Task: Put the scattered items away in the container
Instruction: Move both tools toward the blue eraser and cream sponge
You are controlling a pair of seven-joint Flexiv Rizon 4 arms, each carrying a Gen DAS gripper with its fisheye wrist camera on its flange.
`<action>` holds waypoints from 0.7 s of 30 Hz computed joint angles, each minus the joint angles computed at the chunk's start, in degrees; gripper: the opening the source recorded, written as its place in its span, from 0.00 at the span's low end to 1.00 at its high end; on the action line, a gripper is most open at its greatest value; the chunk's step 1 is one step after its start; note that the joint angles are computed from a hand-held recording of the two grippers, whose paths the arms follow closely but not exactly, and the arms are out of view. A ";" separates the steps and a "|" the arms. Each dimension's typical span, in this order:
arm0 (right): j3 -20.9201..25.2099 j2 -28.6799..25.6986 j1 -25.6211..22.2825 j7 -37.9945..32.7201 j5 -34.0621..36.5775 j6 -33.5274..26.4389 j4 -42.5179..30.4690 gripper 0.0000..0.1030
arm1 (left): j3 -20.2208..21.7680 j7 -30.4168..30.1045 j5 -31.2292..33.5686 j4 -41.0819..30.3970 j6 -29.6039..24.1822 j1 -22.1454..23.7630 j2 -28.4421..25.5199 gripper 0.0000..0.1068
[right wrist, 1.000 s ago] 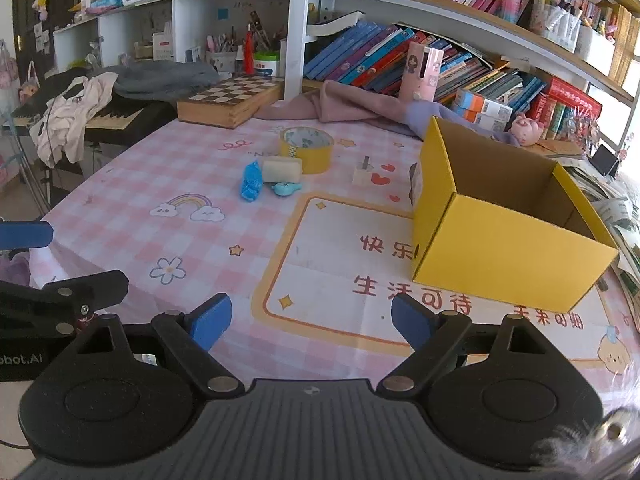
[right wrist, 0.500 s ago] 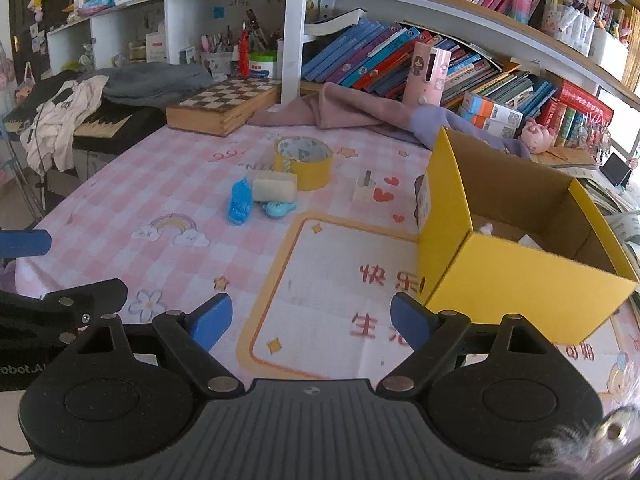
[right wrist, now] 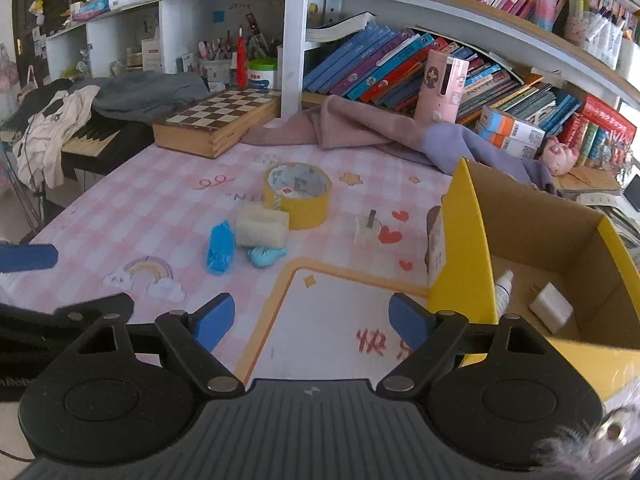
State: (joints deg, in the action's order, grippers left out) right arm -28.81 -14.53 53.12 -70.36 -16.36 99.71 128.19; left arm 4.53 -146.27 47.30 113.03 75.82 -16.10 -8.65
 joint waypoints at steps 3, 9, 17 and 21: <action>9.38 -2.32 -9.08 0.20 -0.06 -1.69 -4.32 0.78 | -0.01 1.78 -1.37 -1.67 1.46 0.73 -2.48 0.82; 25.10 -7.30 -23.90 0.77 -1.44 -6.63 -12.70 0.76 | 1.14 8.10 -8.29 -4.76 3.73 1.04 -8.01 0.76; 36.22 -12.54 -33.54 -2.01 -0.99 -12.96 -20.91 0.76 | 1.34 18.54 -18.38 -8.13 6.22 1.43 -14.56 0.68; 39.51 -14.66 -35.95 -4.75 0.66 -15.64 -24.49 0.76 | 0.63 22.60 -24.66 -9.18 6.26 2.21 -17.24 0.61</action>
